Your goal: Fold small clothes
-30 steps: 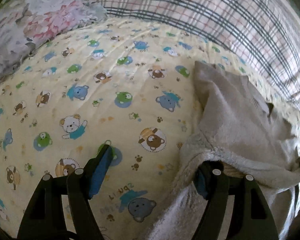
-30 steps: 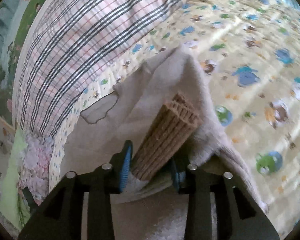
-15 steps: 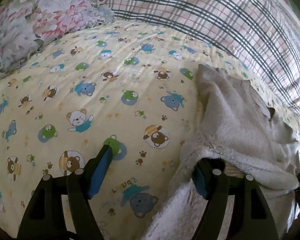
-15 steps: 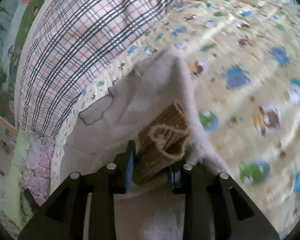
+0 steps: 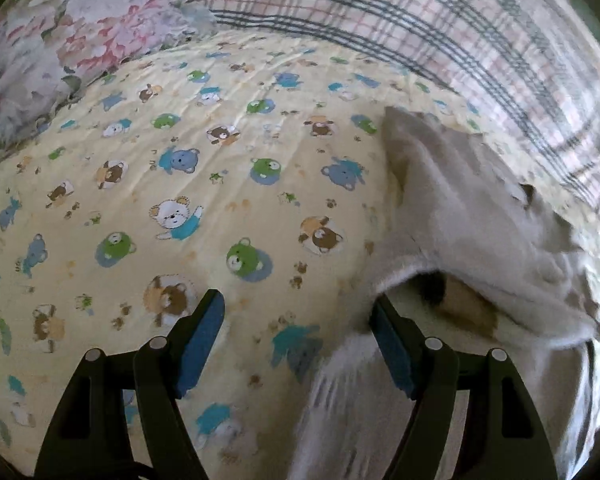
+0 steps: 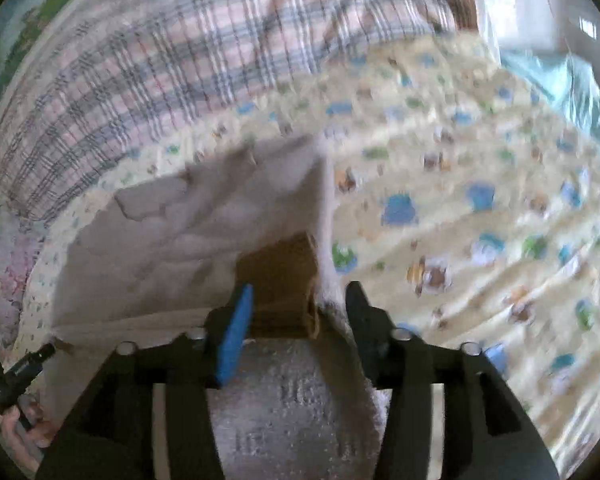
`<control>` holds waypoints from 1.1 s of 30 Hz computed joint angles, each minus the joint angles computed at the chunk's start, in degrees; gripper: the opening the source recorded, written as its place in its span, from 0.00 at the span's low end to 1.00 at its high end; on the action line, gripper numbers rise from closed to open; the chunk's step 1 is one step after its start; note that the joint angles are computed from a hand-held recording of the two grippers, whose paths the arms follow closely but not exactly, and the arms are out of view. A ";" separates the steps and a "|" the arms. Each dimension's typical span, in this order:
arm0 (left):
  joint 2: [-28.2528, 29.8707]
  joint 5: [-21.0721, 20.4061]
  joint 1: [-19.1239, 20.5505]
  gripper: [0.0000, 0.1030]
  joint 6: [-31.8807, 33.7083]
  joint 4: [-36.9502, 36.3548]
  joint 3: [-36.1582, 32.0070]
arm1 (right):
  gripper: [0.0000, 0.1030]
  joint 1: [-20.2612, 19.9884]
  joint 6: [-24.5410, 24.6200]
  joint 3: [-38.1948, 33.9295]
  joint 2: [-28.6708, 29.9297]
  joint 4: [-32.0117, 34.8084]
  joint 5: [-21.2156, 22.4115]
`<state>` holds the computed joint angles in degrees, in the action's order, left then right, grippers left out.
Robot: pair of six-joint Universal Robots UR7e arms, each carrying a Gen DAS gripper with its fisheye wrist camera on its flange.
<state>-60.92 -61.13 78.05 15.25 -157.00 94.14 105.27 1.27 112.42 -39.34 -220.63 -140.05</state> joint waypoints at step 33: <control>6.79 5.87 -1.96 0.75 8.99 -3.29 -3.94 | 0.08 -4.68 -16.85 -20.66 5.01 34.10 11.03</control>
<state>-54.13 -55.26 76.09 24.24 -160.29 90.19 100.58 -15.58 91.77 -34.33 -186.53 -129.02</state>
